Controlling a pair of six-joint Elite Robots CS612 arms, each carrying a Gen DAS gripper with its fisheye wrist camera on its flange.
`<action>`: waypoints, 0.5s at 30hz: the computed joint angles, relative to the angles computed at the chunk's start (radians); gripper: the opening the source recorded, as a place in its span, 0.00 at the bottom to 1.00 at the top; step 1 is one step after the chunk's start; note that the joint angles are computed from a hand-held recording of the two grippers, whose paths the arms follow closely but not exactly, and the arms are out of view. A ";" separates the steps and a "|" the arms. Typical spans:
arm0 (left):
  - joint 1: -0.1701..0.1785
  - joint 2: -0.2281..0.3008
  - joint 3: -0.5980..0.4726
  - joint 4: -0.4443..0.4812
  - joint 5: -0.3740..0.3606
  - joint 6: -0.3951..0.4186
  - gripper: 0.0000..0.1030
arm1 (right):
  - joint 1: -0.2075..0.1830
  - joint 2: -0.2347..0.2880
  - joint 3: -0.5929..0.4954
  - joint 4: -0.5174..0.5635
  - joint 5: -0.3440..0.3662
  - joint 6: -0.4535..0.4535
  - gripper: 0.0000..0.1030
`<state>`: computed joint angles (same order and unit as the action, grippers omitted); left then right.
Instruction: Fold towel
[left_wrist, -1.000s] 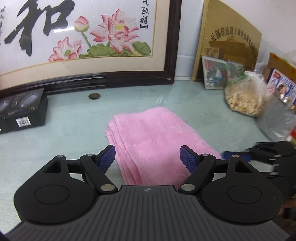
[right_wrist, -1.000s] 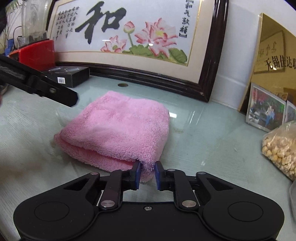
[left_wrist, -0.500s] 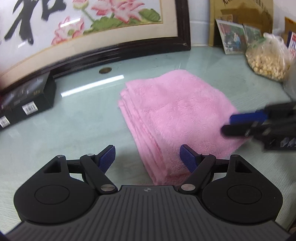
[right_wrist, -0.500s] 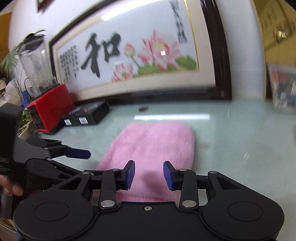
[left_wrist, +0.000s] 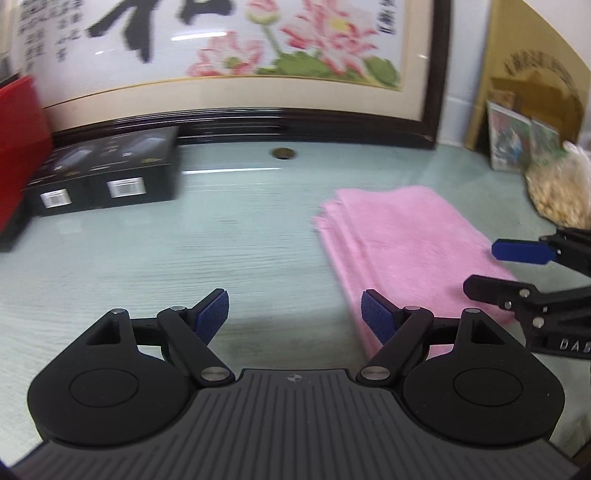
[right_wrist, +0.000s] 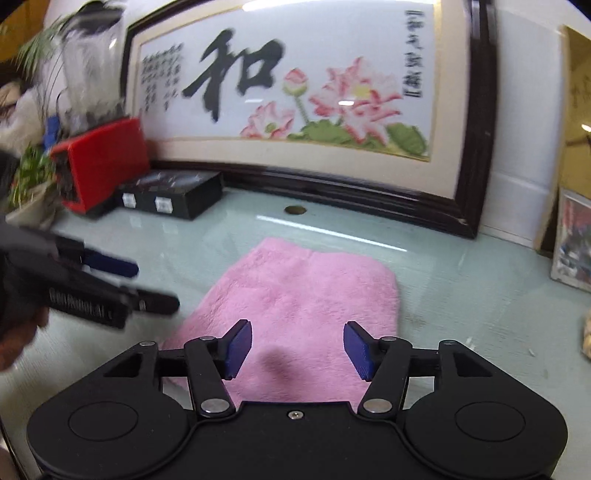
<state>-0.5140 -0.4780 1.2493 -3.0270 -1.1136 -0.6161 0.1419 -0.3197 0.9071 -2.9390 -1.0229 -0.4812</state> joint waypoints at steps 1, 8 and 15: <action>0.001 -0.002 0.005 0.000 0.003 -0.005 0.77 | 0.005 0.003 -0.005 -0.004 -0.001 -0.012 0.53; 0.008 -0.008 0.024 -0.001 0.006 -0.029 0.77 | 0.041 0.040 -0.075 0.093 -0.095 -0.085 0.55; 0.014 -0.008 0.024 -0.023 -0.013 -0.029 0.77 | 0.036 0.088 -0.185 0.187 -0.098 -0.037 0.67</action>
